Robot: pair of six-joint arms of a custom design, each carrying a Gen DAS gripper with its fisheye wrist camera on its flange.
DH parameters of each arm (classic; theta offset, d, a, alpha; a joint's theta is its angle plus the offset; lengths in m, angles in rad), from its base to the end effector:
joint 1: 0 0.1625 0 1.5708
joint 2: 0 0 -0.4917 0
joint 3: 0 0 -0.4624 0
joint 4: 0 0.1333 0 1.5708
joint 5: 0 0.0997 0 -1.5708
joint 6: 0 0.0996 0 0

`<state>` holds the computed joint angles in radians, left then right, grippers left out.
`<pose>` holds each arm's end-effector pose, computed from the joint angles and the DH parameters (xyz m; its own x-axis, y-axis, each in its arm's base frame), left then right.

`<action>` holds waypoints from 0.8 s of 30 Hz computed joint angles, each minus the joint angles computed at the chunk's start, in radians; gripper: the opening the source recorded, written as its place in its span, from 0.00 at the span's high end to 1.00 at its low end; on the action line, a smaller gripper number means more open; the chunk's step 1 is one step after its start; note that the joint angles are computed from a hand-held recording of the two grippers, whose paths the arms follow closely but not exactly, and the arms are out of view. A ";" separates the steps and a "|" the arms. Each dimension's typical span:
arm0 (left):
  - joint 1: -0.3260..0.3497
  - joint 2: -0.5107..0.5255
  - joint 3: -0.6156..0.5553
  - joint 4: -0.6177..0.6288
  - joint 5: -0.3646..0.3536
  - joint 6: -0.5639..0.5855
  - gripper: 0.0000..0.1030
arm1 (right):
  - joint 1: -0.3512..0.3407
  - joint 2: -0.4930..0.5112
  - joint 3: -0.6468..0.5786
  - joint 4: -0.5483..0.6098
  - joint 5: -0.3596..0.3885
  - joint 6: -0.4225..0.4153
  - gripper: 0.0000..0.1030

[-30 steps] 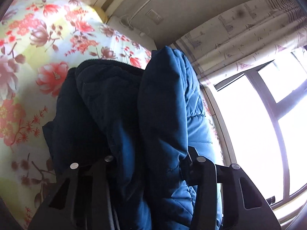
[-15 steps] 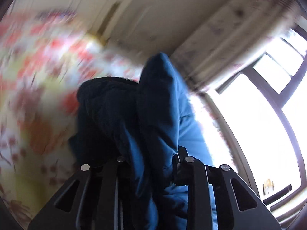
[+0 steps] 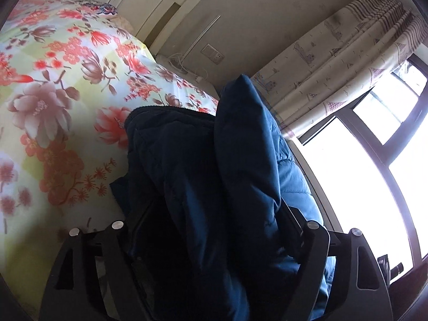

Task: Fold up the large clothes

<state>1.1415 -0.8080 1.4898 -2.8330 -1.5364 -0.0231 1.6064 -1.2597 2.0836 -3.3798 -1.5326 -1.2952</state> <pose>-0.2240 -0.8177 0.1980 -0.9244 0.3812 -0.0161 0.3268 0.7694 -0.5489 0.1585 -0.5974 0.3194 -0.2525 -0.5499 0.7961 -0.9652 0.0855 -0.2471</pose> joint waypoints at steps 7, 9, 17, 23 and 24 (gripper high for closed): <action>-0.051 -0.085 0.077 -0.117 0.273 0.018 0.15 | 0.068 0.187 -0.178 0.167 -0.156 0.130 0.25; -0.077 -0.114 0.095 -0.182 0.300 0.057 0.15 | 0.061 0.255 -0.169 0.021 -0.211 -0.052 0.25; -0.170 -0.015 -0.060 -0.045 0.342 0.197 0.07 | 0.029 0.292 -0.196 -0.039 -0.190 -0.106 0.23; -0.114 0.200 -0.278 0.151 0.569 0.177 0.04 | 0.057 0.287 -0.160 -0.083 -0.210 -0.095 0.23; -0.095 0.203 -0.292 0.167 0.523 0.128 0.04 | 0.055 0.286 -0.156 -0.083 -0.204 -0.096 0.23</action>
